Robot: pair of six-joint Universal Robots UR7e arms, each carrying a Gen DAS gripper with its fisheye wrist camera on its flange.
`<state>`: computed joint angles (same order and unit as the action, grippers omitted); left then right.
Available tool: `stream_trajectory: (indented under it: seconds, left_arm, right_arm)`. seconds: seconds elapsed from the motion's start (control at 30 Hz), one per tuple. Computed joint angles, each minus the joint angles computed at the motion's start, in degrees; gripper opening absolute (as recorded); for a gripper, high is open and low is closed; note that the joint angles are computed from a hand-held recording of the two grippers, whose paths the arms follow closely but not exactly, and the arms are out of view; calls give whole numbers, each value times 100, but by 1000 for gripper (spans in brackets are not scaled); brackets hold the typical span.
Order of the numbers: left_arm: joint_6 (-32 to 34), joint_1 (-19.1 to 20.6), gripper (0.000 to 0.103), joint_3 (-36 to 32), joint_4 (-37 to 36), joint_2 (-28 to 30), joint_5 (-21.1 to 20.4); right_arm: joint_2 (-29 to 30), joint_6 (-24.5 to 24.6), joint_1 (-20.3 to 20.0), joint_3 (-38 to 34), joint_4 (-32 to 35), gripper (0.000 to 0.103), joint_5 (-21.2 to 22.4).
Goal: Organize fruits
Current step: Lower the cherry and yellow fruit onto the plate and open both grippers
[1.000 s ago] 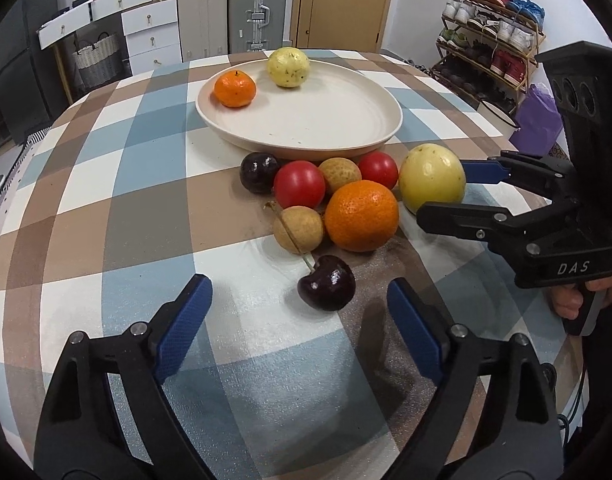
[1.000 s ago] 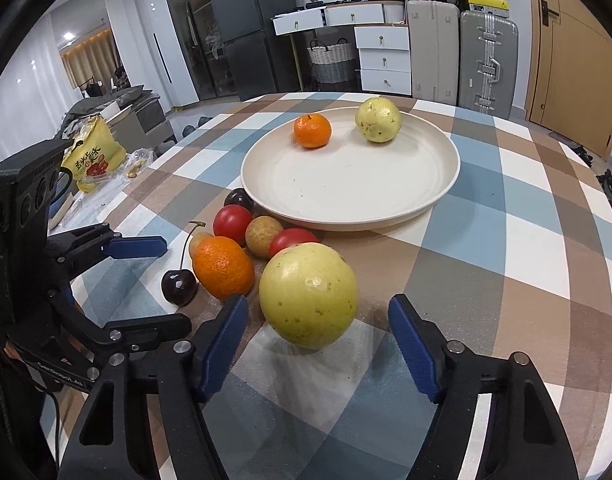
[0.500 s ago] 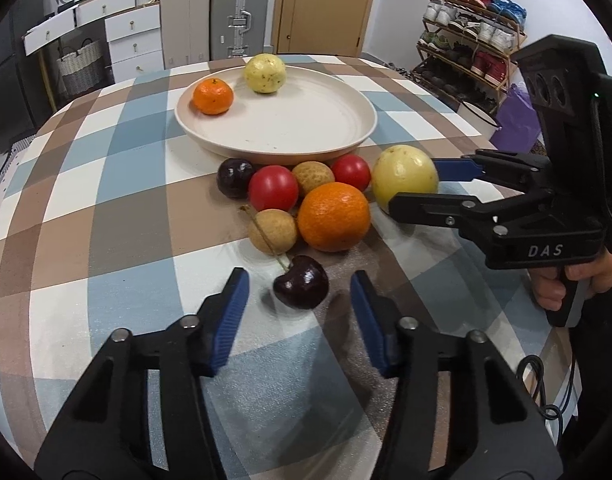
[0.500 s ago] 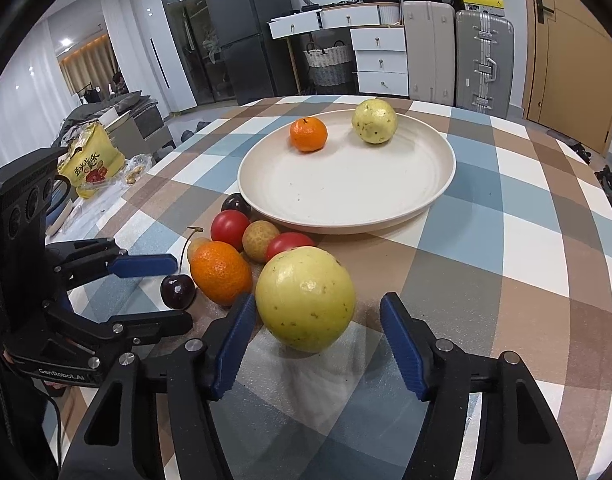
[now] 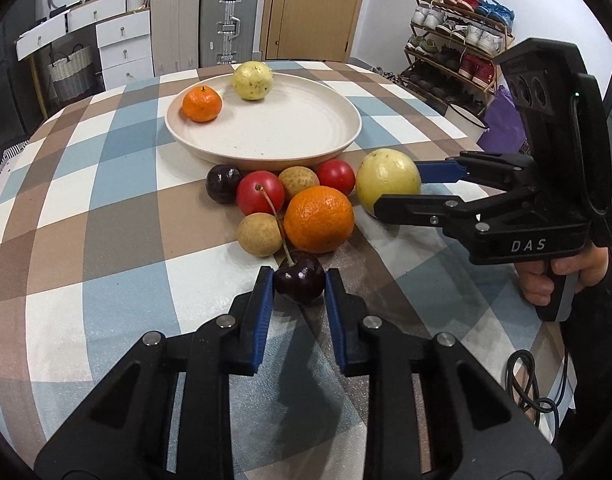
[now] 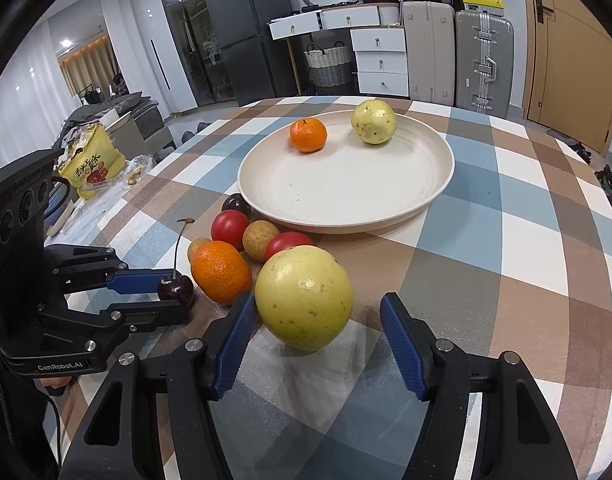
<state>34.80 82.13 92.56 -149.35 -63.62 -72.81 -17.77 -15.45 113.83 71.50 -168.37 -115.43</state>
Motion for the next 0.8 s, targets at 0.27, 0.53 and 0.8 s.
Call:
stream_trajectory:
  seconds: [0.27,0.53,0.8]
  left_arm:
    - [27,30,23,61,-123,-105,-222]
    - [14,28,23,110,-297,-167,-315]
    - [-1,17,23,190,-553,-262,-441]
  right_arm:
    - [-35,-29,-13,57,-22,50,164]
    - [-52,-129,8,128,-172,49,219]
    - [-143,-224,12,297,-509,49,390]
